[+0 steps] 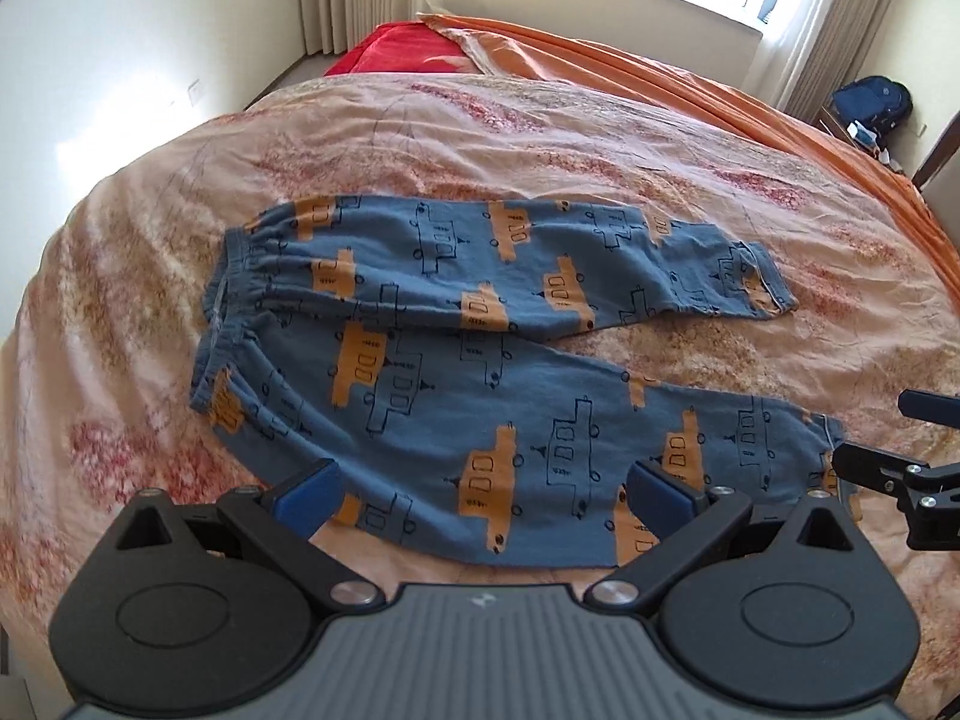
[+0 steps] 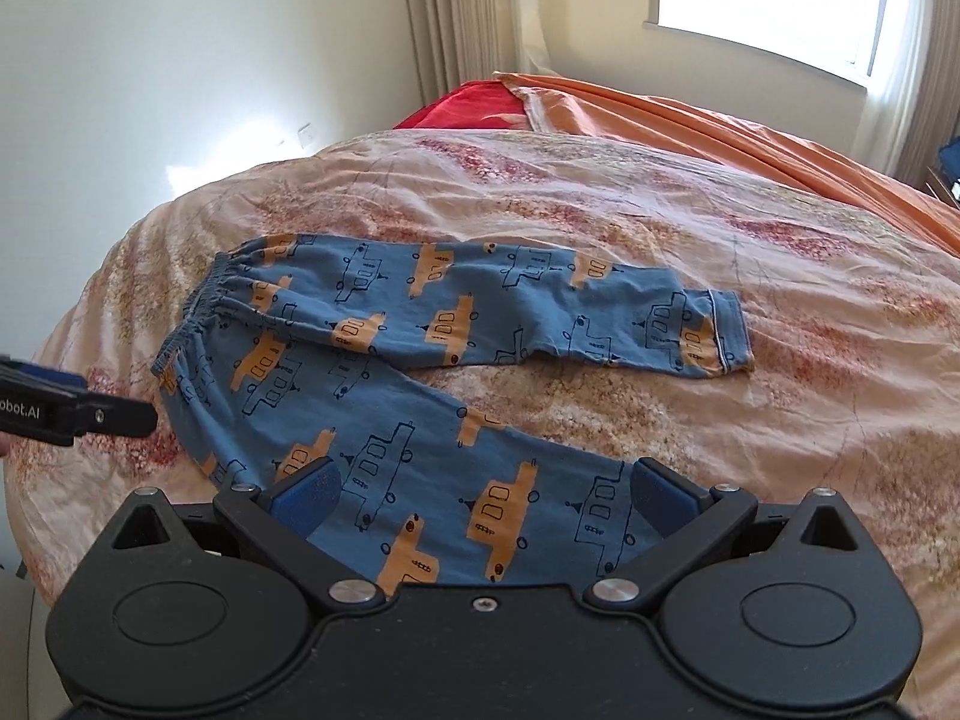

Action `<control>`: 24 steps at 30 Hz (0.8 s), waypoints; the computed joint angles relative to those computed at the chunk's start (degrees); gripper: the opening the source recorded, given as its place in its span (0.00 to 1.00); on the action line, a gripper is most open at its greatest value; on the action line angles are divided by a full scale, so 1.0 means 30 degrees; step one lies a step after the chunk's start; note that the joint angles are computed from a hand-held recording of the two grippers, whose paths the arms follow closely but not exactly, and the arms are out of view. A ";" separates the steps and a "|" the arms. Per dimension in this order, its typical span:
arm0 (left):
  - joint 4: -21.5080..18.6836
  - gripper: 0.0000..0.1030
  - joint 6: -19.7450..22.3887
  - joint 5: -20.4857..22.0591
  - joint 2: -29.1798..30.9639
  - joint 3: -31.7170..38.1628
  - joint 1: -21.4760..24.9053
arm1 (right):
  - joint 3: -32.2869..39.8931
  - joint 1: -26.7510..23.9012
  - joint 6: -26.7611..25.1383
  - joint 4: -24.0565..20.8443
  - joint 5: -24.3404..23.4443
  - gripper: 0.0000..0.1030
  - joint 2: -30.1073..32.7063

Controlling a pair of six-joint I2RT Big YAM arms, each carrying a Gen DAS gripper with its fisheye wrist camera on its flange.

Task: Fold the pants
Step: 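Grasp the waistband with the right gripper while the left gripper grasps the leg hem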

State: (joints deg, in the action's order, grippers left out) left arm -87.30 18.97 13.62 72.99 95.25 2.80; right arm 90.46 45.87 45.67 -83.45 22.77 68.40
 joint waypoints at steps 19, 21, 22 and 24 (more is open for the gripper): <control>0.3616 0.96 0.7828 0.1409 1.1518 0.9170 0.0836 | 0.1467 -0.8175 -1.4957 0.6739 -0.9091 0.99 0.5329; 0.3894 0.96 0.9020 0.1373 1.2644 1.0150 0.1050 | 0.2683 -0.8406 -1.5779 0.7060 -0.9620 0.99 0.6933; 0.3840 0.94 0.9725 0.1551 1.3353 1.0826 0.1202 | 0.3348 -0.8532 -1.6098 0.7204 -0.9906 0.98 0.7824; 0.3155 0.87 1.0877 0.2155 1.4522 1.2139 0.1413 | 0.4701 -0.8699 -1.6643 0.7082 -1.0191 0.91 0.9529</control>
